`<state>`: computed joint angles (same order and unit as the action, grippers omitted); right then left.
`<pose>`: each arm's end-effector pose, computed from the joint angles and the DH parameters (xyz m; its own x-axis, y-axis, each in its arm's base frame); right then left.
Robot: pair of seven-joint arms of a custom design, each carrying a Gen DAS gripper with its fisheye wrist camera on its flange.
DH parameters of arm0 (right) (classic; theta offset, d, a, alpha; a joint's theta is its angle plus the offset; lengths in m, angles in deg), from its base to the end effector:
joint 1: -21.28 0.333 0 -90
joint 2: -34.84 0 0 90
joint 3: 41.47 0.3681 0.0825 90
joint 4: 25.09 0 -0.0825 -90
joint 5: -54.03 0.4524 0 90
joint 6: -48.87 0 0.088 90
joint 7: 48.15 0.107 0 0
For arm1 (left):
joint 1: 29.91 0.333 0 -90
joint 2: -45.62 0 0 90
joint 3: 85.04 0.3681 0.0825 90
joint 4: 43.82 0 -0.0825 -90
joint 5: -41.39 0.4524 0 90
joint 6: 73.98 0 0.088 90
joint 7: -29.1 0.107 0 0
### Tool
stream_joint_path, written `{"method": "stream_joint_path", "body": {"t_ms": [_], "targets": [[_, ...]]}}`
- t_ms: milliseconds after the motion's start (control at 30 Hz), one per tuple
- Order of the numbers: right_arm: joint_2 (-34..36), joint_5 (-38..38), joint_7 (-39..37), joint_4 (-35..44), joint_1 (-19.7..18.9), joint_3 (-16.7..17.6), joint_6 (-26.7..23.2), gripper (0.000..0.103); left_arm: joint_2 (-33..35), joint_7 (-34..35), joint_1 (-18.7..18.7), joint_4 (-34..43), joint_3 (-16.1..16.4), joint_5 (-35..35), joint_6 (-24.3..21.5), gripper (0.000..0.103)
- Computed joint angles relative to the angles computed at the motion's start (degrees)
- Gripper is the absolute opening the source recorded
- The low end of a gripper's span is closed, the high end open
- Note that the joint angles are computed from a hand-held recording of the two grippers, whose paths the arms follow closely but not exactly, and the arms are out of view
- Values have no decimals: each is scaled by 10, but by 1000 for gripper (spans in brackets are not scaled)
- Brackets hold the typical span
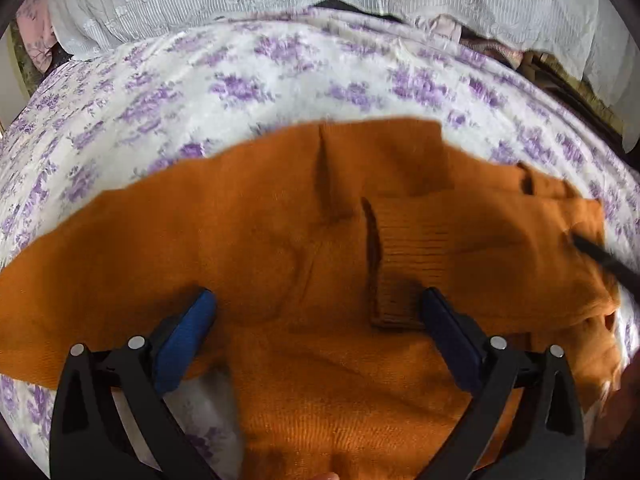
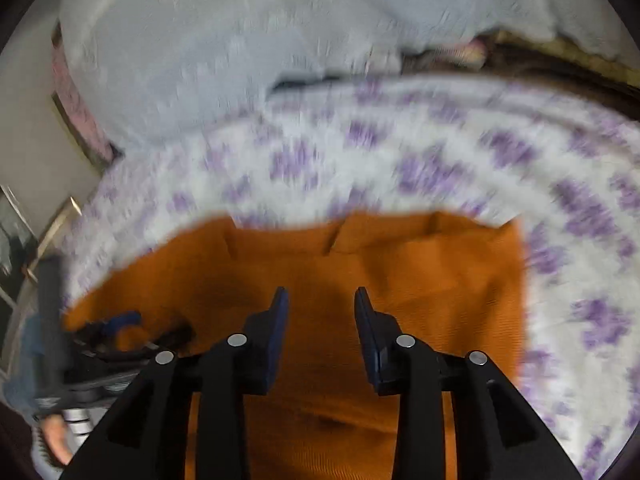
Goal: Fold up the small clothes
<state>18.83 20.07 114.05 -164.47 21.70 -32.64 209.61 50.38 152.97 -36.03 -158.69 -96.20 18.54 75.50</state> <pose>0.5203 0.1153 0.4883 -0.4534 -0.8484 -0.2732 -0.5975 0.5168 -0.6131 0.6482 -0.1898 0.4915 -0.5735 -0.8176 0.0504 -0.6954 0.4534 -0.5576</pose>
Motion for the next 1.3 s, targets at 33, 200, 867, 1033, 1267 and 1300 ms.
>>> {"method": "stream_joint_path", "body": {"t_ms": [33, 200, 867, 1033, 1267, 1300], "targets": [[-3, -25, 25, -8, -14, 8, 20, 35, 1, 1, 0, 1, 0, -2, 0, 99], [-55, -86, 80, -21, -37, 49, -7, 41, -5, 4, 0, -8, -1, -5, 12, 99], [-87, -75, 116, -62, -15, 25, -45, 65, -22, -7, -7, -38, 3, 33, 69, 99], [-98, -95, 132, -61, -30, 51, -56, 68, -31, -16, -8, -51, 6, 45, 83, 99], [-183, -95, 197, -114, -39, 77, -51, 68, -59, 0, -1, -75, 21, 9, 76, 99], [-196, -87, 198, -122, -37, 79, -54, 68, -63, 5, 1, -76, 25, -2, 69, 99]]}}
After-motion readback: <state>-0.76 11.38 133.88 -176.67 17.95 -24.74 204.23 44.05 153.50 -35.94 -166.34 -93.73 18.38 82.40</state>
